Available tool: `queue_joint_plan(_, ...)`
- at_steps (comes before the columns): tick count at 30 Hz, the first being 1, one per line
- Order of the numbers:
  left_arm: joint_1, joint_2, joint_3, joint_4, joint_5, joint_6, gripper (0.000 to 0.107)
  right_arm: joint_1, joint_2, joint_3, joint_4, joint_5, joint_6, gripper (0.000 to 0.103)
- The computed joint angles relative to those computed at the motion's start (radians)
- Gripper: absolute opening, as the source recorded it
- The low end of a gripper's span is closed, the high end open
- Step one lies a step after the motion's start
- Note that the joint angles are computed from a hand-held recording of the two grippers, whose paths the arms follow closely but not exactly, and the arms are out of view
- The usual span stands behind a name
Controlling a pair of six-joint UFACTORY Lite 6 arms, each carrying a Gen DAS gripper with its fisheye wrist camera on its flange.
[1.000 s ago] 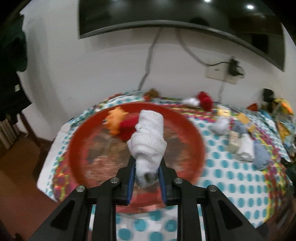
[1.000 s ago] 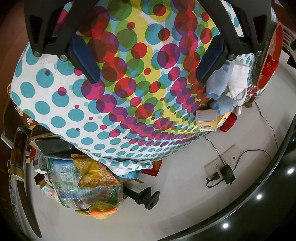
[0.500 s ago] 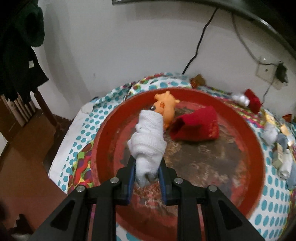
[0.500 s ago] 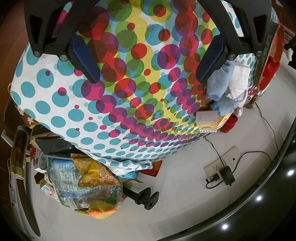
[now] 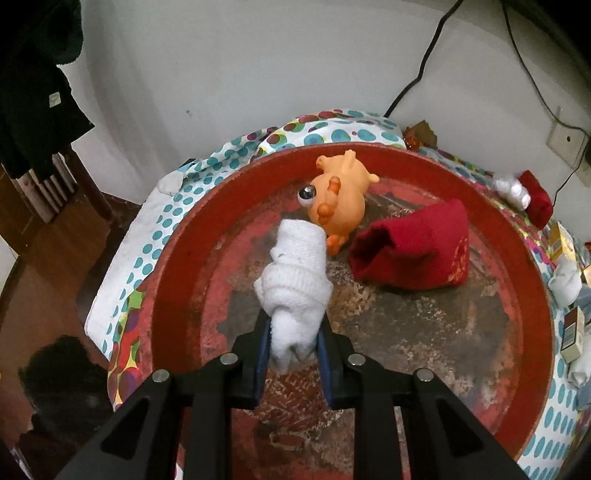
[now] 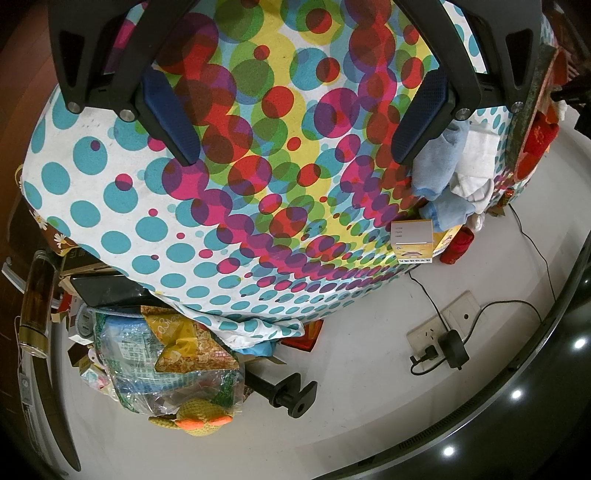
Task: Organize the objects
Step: 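Carry the white sock onto the red tray and release it, then grasp the light-blue rolled sock with the right gripper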
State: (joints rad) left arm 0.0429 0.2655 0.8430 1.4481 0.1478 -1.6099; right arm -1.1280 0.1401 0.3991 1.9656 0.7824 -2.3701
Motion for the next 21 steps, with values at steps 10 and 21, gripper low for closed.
queue_joint_plan(10,-0.011,0.060,0.060,-0.048,0.059,0.039,0.042,0.001,0.000,-0.001,0.002,0.001,-0.003,0.103)
queue_joint_plan(21,-0.091,-0.128,-0.048,0.108,0.118,-0.075,0.048,0.003,-0.004,-0.005,0.003,-0.004,-0.013,0.103)
